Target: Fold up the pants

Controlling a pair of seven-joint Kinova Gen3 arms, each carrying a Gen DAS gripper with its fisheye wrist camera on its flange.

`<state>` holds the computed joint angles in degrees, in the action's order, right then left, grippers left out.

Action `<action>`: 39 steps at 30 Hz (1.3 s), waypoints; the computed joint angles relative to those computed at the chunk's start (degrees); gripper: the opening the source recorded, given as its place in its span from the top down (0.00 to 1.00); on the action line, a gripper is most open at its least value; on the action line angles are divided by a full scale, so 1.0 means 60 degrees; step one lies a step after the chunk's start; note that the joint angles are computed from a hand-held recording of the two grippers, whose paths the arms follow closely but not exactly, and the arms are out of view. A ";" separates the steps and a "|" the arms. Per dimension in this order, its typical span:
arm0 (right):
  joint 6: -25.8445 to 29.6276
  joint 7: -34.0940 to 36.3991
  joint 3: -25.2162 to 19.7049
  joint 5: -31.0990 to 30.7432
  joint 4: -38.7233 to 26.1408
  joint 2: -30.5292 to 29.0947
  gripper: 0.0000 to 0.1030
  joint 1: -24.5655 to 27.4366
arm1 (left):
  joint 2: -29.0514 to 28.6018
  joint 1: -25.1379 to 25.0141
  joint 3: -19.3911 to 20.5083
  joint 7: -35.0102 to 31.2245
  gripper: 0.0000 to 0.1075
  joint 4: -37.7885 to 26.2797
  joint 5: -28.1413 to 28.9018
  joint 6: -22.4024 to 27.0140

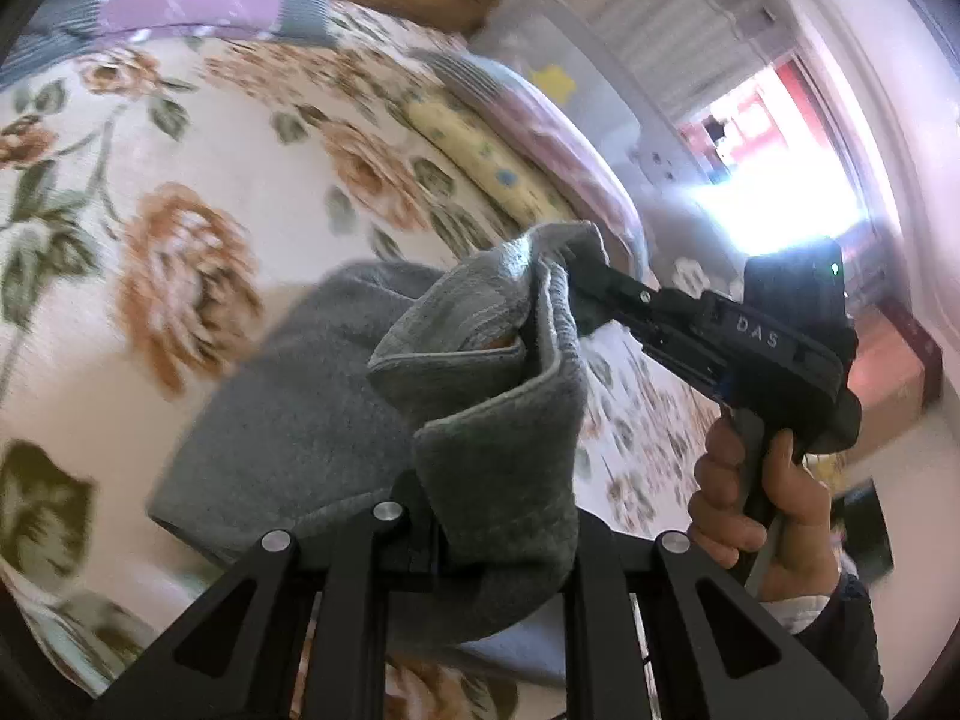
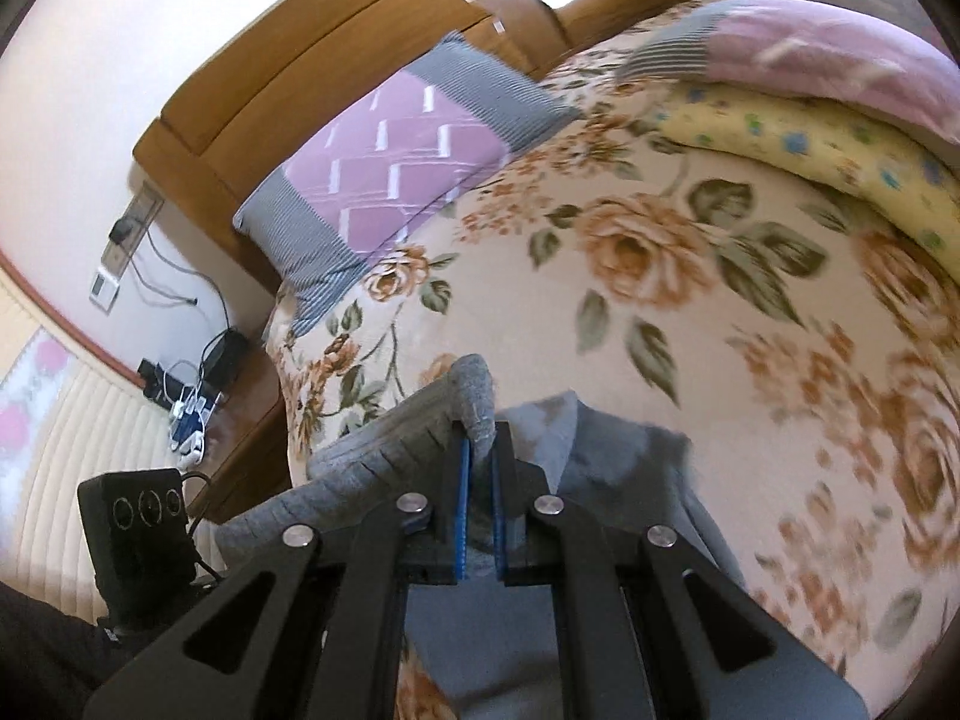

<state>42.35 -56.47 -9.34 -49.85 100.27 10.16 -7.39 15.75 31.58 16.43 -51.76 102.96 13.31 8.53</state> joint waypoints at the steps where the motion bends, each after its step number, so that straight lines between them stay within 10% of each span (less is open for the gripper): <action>1: -0.0004 0.0095 0.0025 -0.0135 0.0190 -0.0143 0.93 0.0104 | 0.0096 0.0127 0.0054 -0.0046 0.87 -0.0172 -0.0076 0.0107; 16: 0.1244 0.2673 0.2214 -0.2236 0.3356 -0.2349 0.93 0.1504 | 0.1058 0.2046 -0.0154 -0.0313 0.87 -0.2005 -0.0876 0.1505; 39: 0.2659 0.5173 0.3789 -0.3191 0.5237 -0.2752 0.93 0.3199 | 0.2079 0.4181 -0.1232 0.0750 0.87 -0.3971 -0.2900 0.3249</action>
<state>58.30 -25.43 13.39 -69.00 131.70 -6.35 11.80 28.22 56.67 9.04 -47.26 79.13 -4.09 28.03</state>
